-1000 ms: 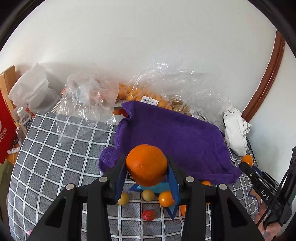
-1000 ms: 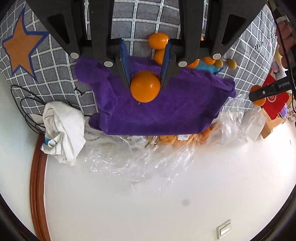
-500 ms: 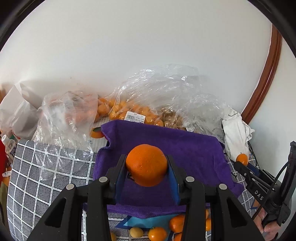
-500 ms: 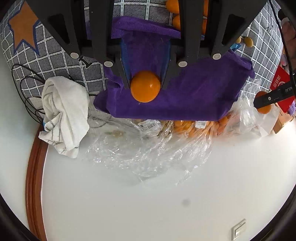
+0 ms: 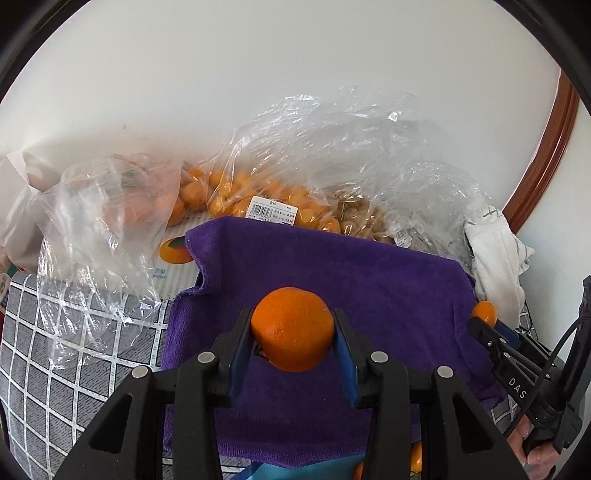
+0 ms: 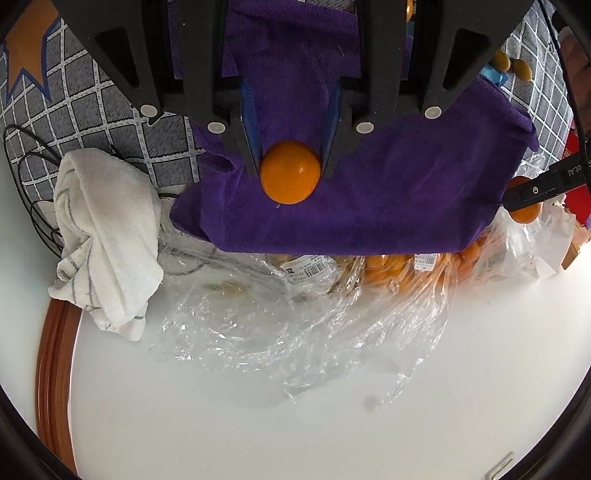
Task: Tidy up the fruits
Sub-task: 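Lift both held fruits and carry them over the purple towel, then open the left tool onto the towel while the right tool releases its tangerine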
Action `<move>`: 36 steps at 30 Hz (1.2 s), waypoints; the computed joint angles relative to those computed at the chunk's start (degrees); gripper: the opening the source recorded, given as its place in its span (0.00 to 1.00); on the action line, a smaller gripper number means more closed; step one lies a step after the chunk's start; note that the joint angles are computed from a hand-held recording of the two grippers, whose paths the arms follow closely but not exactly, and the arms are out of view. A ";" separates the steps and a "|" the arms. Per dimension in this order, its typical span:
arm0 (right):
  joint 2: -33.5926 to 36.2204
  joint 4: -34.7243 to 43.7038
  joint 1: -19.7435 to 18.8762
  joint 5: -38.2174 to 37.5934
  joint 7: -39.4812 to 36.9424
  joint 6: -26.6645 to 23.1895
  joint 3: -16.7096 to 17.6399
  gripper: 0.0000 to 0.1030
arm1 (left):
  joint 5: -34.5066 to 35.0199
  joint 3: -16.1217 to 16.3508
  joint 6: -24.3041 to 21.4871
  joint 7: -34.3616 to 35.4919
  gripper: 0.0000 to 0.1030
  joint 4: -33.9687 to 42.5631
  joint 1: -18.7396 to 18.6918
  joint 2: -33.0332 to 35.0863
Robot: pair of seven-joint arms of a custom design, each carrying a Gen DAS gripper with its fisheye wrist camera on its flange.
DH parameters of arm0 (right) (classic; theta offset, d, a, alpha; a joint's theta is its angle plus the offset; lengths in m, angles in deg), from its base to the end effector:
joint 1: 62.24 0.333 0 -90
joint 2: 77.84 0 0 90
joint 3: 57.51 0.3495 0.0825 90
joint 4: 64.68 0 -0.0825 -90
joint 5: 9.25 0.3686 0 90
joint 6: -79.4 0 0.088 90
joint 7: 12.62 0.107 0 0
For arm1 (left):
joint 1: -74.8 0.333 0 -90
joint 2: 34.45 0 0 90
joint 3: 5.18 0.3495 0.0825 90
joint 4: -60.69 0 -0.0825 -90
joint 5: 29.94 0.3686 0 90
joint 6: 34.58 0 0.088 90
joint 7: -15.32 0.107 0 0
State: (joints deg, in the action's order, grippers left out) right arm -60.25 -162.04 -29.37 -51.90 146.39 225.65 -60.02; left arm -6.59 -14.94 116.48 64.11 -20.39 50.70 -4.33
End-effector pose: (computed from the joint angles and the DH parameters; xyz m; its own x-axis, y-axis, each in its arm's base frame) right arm 0.5823 0.3562 0.5116 -0.1238 -0.9899 -0.0686 -0.7062 0.1364 -0.6947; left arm 0.6388 -0.4015 0.5148 -0.1678 -0.9692 0.1805 -0.7618 0.0113 -0.6477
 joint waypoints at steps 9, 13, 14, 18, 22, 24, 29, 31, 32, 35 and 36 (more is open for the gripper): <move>4.24 3.44 0.13 4.23 -3.97 -1.03 -0.60 0.30 | -2.54 -0.48 -2.88 2.81 0.38 4.75 0.59 4.78; 5.60 4.35 0.27 6.38 -5.24 -0.75 -1.15 0.30 | -3.65 -0.71 -4.21 4.59 0.38 7.19 0.55 6.71; 5.97 4.62 0.24 7.17 -5.80 -0.80 -1.16 0.30 | -3.63 -0.53 -4.78 4.88 0.38 7.92 0.33 7.24; 7.03 5.49 0.95 8.55 -7.13 -1.70 -1.90 0.30 | -4.57 -0.67 -6.93 6.32 0.38 10.55 0.15 9.04; 7.02 5.59 1.18 9.38 -8.13 -1.66 -2.12 0.31 | -5.49 -0.58 -8.70 7.19 0.38 13.12 -0.26 10.70; 7.05 5.69 1.36 9.65 -8.33 -1.87 -2.29 0.31 | -4.98 -0.11 -8.77 7.31 0.38 13.36 -0.73 10.72; 6.56 5.54 1.74 10.11 -8.07 -1.76 -2.50 0.50 | -3.09 1.31 -11.07 7.72 0.58 14.82 -2.34 10.65; 5.59 4.62 2.23 9.13 -6.85 -0.95 -2.78 0.59 | -1.64 2.10 -9.55 5.99 0.59 12.72 -2.76 8.93; 4.95 4.05 2.75 8.08 -5.41 -0.76 -3.14 0.60 | -1.35 2.02 -8.85 5.42 0.62 11.78 -2.68 8.15; 2.94 2.59 3.71 4.97 -1.59 -1.49 -3.22 0.63 | 0.01 2.25 -6.94 3.25 0.64 7.96 -2.53 5.06; 2.19 2.00 3.74 4.12 -1.13 -1.88 -2.84 0.63 | 0.90 2.59 -6.54 2.14 0.64 6.34 -2.69 3.73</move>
State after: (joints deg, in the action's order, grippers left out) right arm -58.06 -160.04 -25.63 -47.78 145.26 223.77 -62.86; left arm -5.70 -12.35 109.94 66.25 -14.06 48.01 -0.60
